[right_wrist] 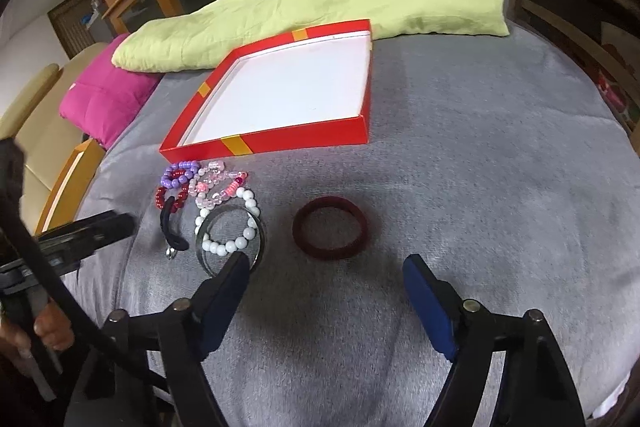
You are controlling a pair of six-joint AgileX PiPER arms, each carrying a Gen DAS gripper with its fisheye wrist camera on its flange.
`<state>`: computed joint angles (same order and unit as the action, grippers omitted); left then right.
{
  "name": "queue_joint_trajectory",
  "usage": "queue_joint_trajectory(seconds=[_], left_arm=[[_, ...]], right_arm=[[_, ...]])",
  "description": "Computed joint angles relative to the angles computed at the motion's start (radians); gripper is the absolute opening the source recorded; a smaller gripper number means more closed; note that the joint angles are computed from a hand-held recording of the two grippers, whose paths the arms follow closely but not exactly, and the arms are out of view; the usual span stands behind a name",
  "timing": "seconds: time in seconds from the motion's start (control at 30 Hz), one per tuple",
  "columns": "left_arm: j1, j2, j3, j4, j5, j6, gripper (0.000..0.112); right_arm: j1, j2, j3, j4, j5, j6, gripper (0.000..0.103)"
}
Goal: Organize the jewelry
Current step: 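Grasp the black clasp hair tie with the left tool while the right tool grasps the maroon bangle, then carry both items over the red box and open both tools to drop them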
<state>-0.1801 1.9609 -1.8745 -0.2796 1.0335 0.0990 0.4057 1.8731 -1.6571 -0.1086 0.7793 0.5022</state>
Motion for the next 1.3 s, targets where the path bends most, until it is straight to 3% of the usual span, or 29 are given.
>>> queue_joint_trajectory(seconds=[0.13, 0.33, 0.4, 0.47, 0.53, 0.63, 0.73, 1.07, 1.3], left_arm=[[0.001, 0.076, -0.049, -0.047, 0.031, 0.031, 0.031], [0.026, 0.071, -0.01, -0.11, 0.0, 0.078, 0.011], [0.025, 0.071, -0.002, -0.109, -0.003, 0.086, 0.009], [0.029, 0.06, 0.011, -0.111, -0.005, 0.101, 0.008], [0.033, 0.042, 0.032, -0.122, -0.02, 0.127, 0.007], [0.04, 0.03, 0.05, -0.154, -0.039, 0.165, 0.006], [0.046, 0.025, 0.056, -0.166, -0.048, 0.183, 0.005], [0.078, -0.025, 0.082, -0.231, -0.109, 0.253, 0.005], [0.119, -0.001, -0.013, -0.251, -0.074, 0.247, 0.005]], right_arm=[[-0.013, 0.027, -0.03, 0.03, 0.016, -0.048, 0.078], [-0.021, 0.112, -0.13, 0.063, 0.082, -0.091, 0.078], [-0.013, 0.136, -0.157, 0.029, 0.1, -0.076, 0.078], [-0.005, 0.152, -0.179, -0.004, 0.109, -0.066, 0.07], [0.0, 0.164, -0.194, -0.035, 0.117, -0.056, 0.047], [-0.012, 0.157, -0.18, -0.048, 0.099, -0.028, 0.024], [-0.04, 0.13, -0.134, -0.009, 0.054, -0.012, 0.013], [-0.089, -0.001, 0.026, 0.101, -0.151, -0.038, 0.012], [-0.069, 0.059, -0.114, 0.121, -0.122, -0.071, 0.012]])
